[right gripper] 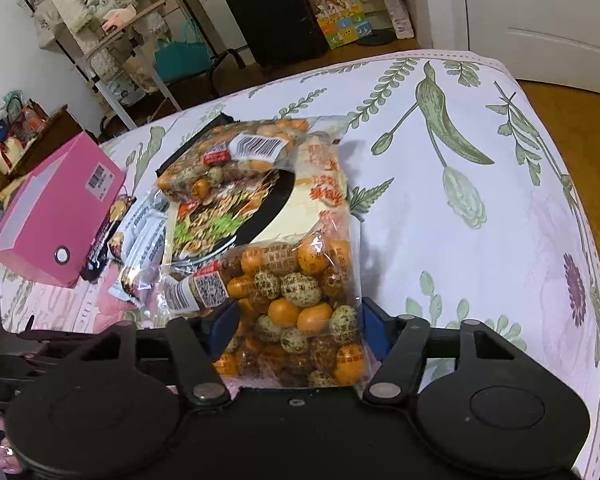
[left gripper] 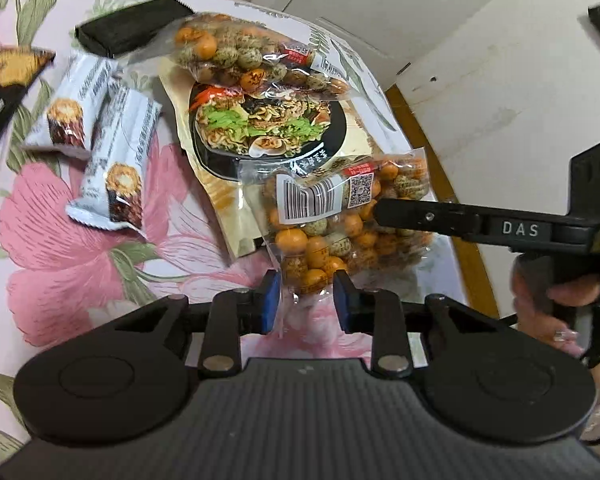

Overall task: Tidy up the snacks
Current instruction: 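Grasp the clear bag of coated nuts with the right gripper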

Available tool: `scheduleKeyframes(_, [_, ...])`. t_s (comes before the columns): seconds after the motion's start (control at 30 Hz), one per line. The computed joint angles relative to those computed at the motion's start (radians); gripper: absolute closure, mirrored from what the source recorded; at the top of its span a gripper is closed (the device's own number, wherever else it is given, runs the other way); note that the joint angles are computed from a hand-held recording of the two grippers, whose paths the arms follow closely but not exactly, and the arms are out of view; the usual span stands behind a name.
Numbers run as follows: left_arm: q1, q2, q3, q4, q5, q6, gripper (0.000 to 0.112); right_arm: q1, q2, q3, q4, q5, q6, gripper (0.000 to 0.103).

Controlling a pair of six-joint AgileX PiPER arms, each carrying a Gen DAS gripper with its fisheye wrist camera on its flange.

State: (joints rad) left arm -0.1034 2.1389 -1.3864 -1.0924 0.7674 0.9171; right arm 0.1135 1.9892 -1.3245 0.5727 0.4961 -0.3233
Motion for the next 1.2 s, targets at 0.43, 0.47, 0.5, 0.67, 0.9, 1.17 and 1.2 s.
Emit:
scheduleKeyframes(0.43, [-0.021, -0.017, -0.085, 0.242, 0.074, -0.226, 0.084, 0.151, -0.029, -0.019, -0.430, 0.039, 0.519, 0.035])
scheduleKeyframes(0.47, [-0.015, -0.032, -0.082, 0.266, 0.085, -0.237, 0.084, 0.172, -0.036, -0.025, -0.468, 0.058, 0.578, 0.035])
scheduleKeyframes(0.5, [-0.008, -0.048, -0.072, 0.282, 0.093, -0.231, 0.084, 0.191, -0.045, -0.022, -0.496, 0.061, 0.619, 0.035])
scheduleKeyframes(0.67, [0.060, -0.107, -0.080, 0.356, 0.181, -0.240, 0.084, 0.236, -0.074, -0.018, -0.453, 0.067, 0.673, 0.035])
scheduleKeyframes(0.9, [0.136, -0.206, -0.063, 0.450, 0.244, -0.254, 0.084, 0.319, -0.075, -0.090, -0.448, 0.138, 0.734, 0.036])
scheduleKeyframes(1.17, [0.269, -0.322, -0.016, 0.463, 0.295, -0.194, 0.083, 0.386, -0.067, -0.188, -0.369, 0.214, 0.707, 0.039])
scheduleKeyframes(1.2, [0.289, -0.330, -0.018, 0.465, 0.304, -0.197, 0.083, 0.394, -0.069, -0.193, -0.363, 0.208, 0.704, 0.042])
